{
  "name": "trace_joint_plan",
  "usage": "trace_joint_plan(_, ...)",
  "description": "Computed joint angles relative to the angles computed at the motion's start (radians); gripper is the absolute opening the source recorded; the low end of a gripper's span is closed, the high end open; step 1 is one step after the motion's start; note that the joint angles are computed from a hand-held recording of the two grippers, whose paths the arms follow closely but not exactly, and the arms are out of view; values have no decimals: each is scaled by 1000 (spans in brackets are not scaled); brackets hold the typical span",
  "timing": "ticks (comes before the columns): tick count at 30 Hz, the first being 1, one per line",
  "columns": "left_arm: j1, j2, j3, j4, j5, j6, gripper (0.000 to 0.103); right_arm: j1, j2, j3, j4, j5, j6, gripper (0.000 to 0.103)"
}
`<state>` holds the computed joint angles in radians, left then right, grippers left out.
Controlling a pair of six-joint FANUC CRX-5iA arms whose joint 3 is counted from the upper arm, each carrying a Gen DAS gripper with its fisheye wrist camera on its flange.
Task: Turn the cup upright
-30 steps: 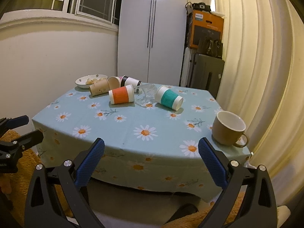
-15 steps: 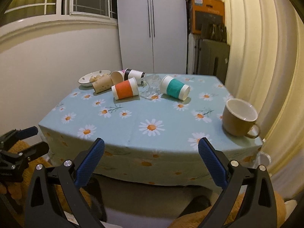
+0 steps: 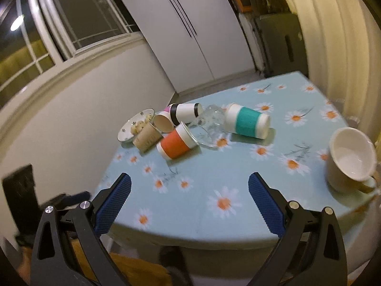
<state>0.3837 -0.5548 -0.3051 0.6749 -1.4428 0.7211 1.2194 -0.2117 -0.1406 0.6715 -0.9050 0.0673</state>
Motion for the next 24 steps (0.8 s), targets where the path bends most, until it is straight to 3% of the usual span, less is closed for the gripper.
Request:
trace_joint_plan(3,-101,125,110,-85,24,27,95,-76,42,88,-151,46,65,98)
trace_joint_plan(7,-200,271,265,-217,42,58,95,-201,106,249,-521,50,234,97)
trace_joint_plan(12,-289,469,467,-321,-38,62,95,-277,151,329,-695,13,293,97)
trace_joint_plan(15,-324,587,573,-351,-112,63,95,-309,155,317,-749,37,303,97)
trace_joint_plan(18,-357,671,651,-391,-141,82,85,-328,148,289,-769,34,295,96)
trace_joint_plan(24,-430,770,756,-507,-176,48,83,-366,134,256,-830,21,321,96)
